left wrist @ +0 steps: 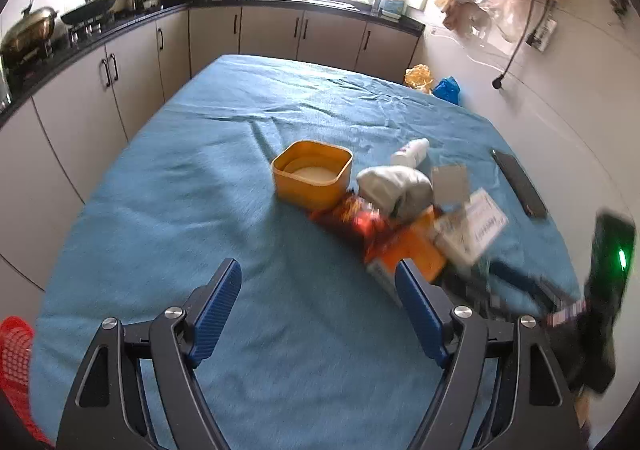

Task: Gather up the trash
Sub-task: 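Grasp the orange tub by its rim with the left tool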

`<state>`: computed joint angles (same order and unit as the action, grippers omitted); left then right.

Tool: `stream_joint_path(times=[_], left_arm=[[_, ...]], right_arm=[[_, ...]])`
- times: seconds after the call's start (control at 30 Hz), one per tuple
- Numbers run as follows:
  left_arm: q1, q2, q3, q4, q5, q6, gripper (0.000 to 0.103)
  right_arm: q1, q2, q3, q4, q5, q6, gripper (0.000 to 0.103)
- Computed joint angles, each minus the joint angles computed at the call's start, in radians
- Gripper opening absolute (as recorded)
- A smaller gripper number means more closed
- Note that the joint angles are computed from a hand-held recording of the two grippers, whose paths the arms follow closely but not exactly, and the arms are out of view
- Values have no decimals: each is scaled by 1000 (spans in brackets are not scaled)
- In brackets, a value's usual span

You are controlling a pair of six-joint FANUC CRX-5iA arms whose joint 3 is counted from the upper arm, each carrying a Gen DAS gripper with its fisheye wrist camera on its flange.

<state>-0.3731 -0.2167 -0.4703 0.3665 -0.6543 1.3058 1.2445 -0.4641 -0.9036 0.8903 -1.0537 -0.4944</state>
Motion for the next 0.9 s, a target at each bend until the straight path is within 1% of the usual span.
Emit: stream_joint_path(times=[0.1,0.2,0.3,0.4,0.47,0.53,0.57,0.6,0.7,0.73,0.77,0.8,0.9], left_arm=[[6,60,39,32,23,13,78],[4,129,112,-12,32,89,79],[14,202,185,-32,30,138,79],[24,276,253,-25,1,120,79],[34,319,283,3,-27,79,79],[41,360,311,38,-61,32,74],[40,374,321,46,-76,14,65],[40,394,335,53,-102,-7,52],[35,426,353,73,-152,-50,36],[30,427,352,66,-152,-52,31],[26,425,352,51,-148,-45,16],[23,419,349,36,-145,-28,9],[24,380,316,24,-127,0,7]], right_arm=[[-9,-11,-16,16,27,-17,92],[-14,-41,-45,44,58,-55,92],[-7,-52,-58,60,60,-85,92],[1,-60,-69,77,51,-117,92],[1,-74,-81,89,56,-142,92],[-2,-90,-94,95,63,-161,92],[-4,-102,-104,104,68,-179,92],[-2,-109,-109,108,69,-189,92],[-8,-124,-119,110,77,-208,92],[-11,-125,-120,111,81,-211,92],[-13,-126,-121,111,85,-212,92],[-12,-125,-121,112,84,-212,92],[-15,-125,-122,115,87,-207,92]])
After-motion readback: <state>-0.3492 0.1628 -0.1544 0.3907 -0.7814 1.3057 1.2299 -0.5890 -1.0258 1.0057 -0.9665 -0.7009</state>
